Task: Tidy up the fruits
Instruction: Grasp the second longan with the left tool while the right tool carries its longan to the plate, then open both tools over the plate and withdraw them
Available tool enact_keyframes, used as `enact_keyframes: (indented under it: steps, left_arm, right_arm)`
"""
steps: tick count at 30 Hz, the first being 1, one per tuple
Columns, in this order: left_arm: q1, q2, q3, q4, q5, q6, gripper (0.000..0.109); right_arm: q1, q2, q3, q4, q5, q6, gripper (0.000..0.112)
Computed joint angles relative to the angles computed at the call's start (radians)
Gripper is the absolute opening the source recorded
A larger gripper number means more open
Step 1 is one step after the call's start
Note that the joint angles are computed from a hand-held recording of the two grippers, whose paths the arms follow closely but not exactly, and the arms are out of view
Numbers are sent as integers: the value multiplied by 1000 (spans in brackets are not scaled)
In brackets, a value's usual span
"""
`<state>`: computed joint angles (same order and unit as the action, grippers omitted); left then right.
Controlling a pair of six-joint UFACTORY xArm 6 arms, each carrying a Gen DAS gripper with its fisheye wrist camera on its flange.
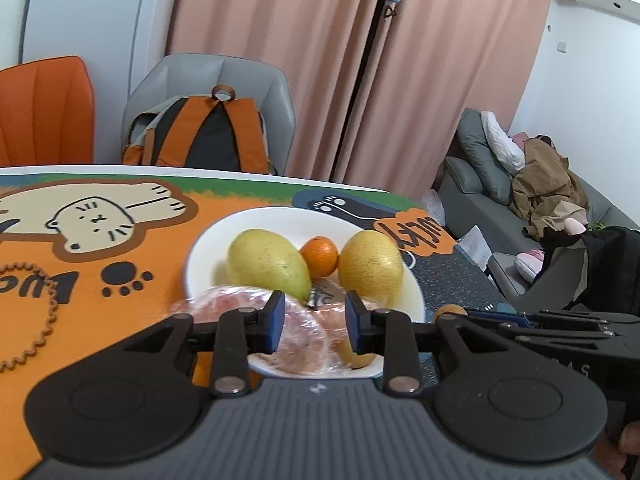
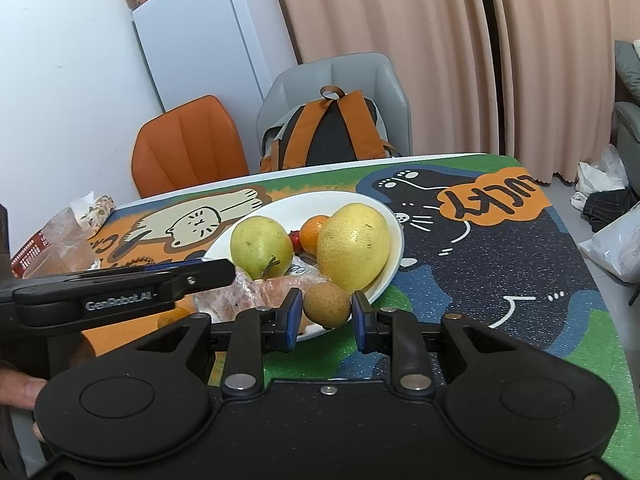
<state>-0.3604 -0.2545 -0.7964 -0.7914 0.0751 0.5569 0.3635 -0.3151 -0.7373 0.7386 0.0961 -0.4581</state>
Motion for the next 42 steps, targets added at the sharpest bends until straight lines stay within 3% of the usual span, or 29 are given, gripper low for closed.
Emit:
enact_keyframes:
  steps: [17,21,28,30,37,42]
  left_arm:
    - [82,-92,96,221,31,-219,29]
    - [100,-111,115,255,38,-259,30]
    - [126,-143,145,307,55,-317,40]
    - [130,-153,153,315,60,-325,49]
    - [151,-201,187,340,73,-355,60]
    - [166,-246,215,342,87,-360,74]
  right_arm:
    - [40,73,-65,71,-20,-65,25]
    - [47,87,-68,36,-39,-33,35]
    - [46,61,-46,-10,-15,32,41]
    - [47,49,-38,-13,-8,40,42]
    - [65,-3,-2,-46,2,78,48]
    - [77,-43,29,-85,8,119,55]
